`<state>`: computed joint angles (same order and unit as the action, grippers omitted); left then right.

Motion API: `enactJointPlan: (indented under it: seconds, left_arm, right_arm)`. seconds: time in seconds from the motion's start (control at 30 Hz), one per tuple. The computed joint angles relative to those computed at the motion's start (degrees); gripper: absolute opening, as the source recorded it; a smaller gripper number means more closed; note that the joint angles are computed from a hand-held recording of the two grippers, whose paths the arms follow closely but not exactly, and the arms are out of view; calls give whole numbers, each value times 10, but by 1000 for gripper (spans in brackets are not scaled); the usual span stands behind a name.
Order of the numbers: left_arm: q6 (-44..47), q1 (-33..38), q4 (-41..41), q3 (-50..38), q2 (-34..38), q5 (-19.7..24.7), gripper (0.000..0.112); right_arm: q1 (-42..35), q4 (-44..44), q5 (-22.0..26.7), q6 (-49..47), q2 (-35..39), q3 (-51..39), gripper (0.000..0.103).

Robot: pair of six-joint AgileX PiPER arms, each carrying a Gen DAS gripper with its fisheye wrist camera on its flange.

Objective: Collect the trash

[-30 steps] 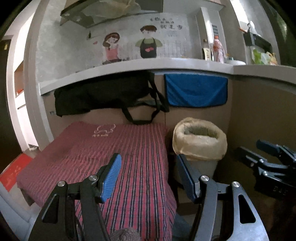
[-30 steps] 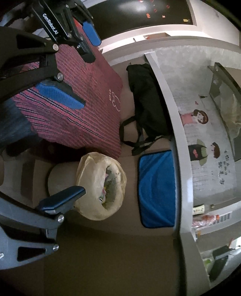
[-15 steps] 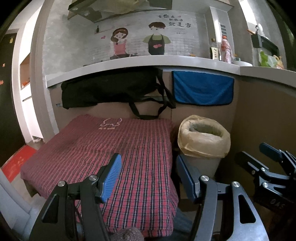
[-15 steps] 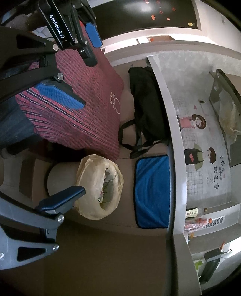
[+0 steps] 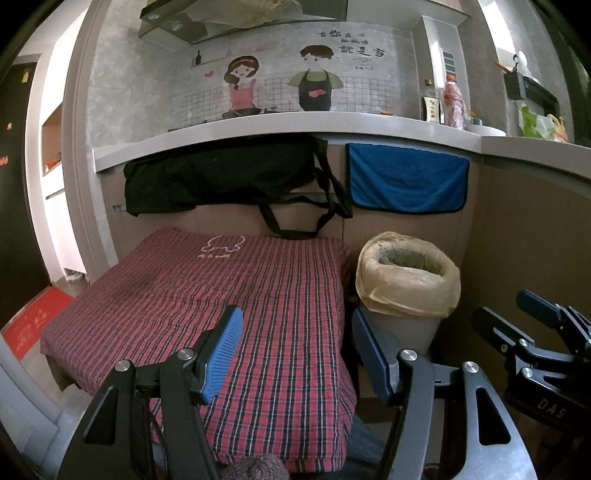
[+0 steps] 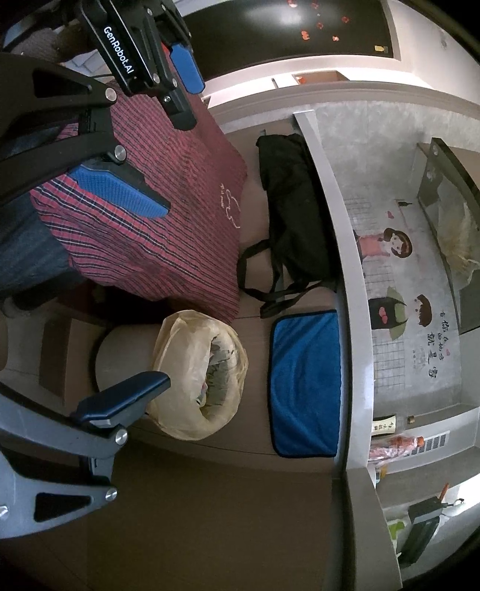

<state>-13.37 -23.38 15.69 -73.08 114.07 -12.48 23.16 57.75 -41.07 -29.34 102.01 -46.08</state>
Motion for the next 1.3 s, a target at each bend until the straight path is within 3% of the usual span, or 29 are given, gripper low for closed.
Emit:
enactJointPlan:
  seconds: [0.87,1.3]
  left_arm:
    - [34,-6,-42,0,0,2,62]
    - [4,-2,-11,-6,2,4,62]
  right_arm:
    - [-4,-4,2,4,2,-1,83]
    - [1,-2,-13,9,0,7,83]
